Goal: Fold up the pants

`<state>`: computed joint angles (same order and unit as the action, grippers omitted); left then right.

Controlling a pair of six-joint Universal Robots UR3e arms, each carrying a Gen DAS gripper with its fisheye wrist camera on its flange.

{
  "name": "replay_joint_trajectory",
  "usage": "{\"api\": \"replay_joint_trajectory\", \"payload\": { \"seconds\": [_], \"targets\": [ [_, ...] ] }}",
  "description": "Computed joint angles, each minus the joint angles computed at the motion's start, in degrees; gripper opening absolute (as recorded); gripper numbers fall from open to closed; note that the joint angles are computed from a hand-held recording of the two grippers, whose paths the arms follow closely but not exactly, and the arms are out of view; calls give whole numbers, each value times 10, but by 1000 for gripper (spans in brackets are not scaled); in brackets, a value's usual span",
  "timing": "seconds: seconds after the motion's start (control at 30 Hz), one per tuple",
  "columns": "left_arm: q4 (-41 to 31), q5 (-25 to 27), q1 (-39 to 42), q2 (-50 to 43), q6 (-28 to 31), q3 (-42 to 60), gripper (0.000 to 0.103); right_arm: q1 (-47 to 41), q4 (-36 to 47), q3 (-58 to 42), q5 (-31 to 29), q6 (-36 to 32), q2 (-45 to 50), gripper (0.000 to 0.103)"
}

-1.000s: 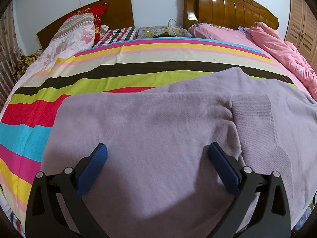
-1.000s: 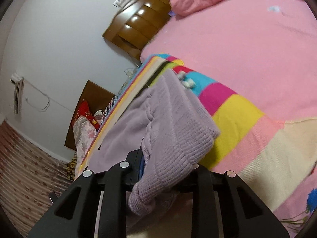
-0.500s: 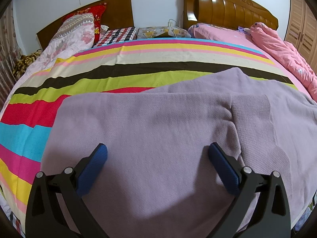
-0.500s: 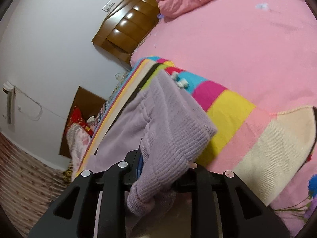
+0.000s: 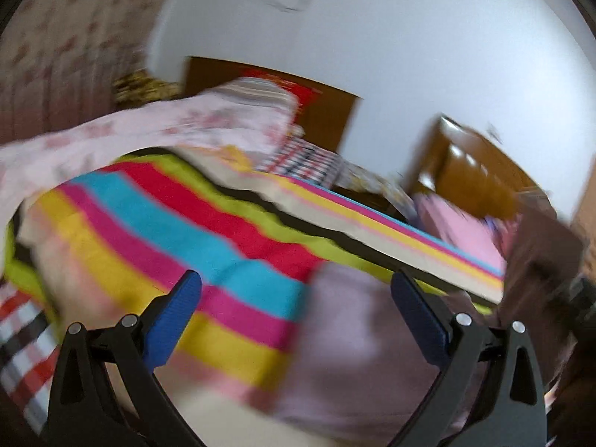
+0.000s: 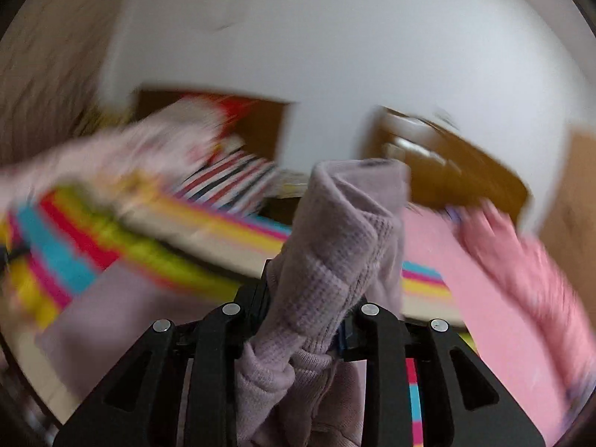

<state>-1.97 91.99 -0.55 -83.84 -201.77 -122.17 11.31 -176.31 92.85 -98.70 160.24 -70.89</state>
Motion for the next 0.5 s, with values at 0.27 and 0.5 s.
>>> {"api": "replay_joint_trajectory", "payload": {
  "seconds": [0.27, 0.5],
  "targets": [
    [-41, -60, 95, 104, 52, -117, 101, 158, -20, -61, -118, -138, 182, 46],
    [-16, -173, 93, 51, 42, -95, 101, -11, 15, 184, 240, -158, -115, 92]
  ]
}}
